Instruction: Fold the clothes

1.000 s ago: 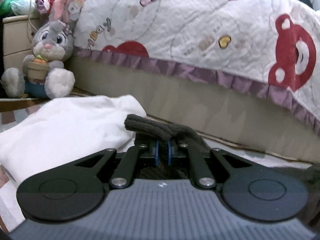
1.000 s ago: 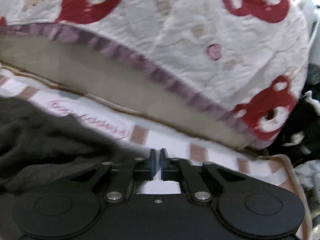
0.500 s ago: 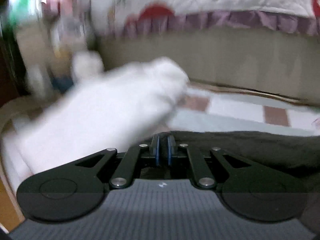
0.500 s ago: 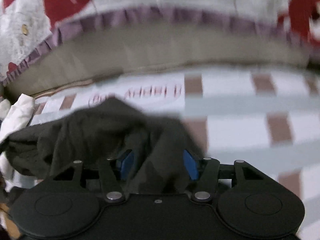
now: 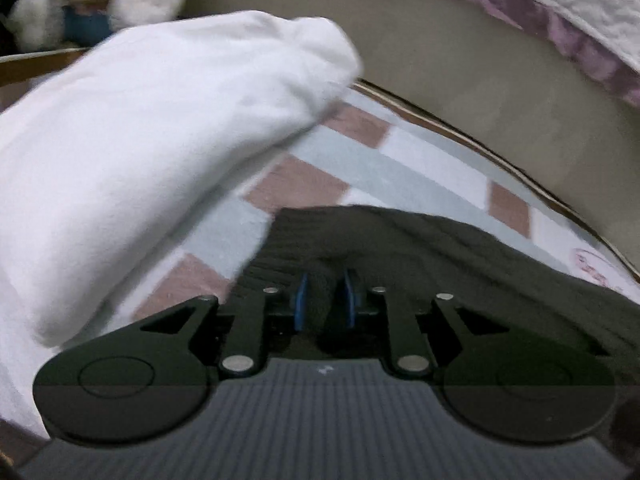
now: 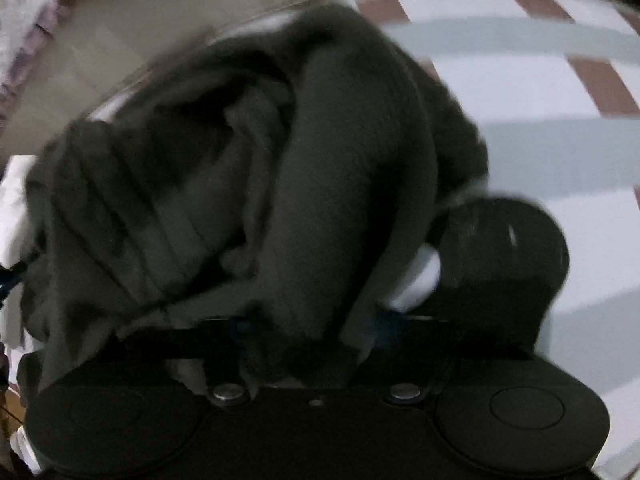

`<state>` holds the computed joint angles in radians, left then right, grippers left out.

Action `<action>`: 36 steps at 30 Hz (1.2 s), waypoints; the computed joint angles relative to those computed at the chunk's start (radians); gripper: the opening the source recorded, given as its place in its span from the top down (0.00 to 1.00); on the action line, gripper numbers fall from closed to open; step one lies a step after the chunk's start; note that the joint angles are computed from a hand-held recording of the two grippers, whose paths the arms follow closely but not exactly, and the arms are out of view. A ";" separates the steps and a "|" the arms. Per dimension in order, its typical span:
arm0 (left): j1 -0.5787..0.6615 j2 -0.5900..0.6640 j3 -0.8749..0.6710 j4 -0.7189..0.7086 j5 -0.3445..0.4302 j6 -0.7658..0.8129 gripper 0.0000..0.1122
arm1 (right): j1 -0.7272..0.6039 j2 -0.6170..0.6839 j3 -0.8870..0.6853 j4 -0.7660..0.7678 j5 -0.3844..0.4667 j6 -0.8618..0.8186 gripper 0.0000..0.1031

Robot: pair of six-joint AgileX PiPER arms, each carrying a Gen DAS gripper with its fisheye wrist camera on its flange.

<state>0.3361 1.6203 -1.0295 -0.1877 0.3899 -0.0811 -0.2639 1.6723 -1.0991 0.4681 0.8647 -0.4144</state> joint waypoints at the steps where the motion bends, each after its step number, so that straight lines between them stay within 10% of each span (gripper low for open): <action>1: 0.001 -0.002 -0.001 -0.035 0.010 0.040 0.78 | 0.002 -0.013 0.001 -0.002 -0.012 -0.017 0.77; 15: 0.021 -0.162 0.102 -0.726 0.141 0.821 0.69 | 0.114 -0.143 -0.154 -0.710 -0.234 0.266 0.82; 27: -0.012 -0.039 0.073 -0.882 0.376 0.962 0.54 | 0.360 0.201 -0.944 -0.350 0.150 -0.094 0.75; 36: -0.043 -0.051 0.088 -0.877 0.460 1.000 0.48 | 0.465 0.164 -0.654 -0.232 0.016 -0.194 0.41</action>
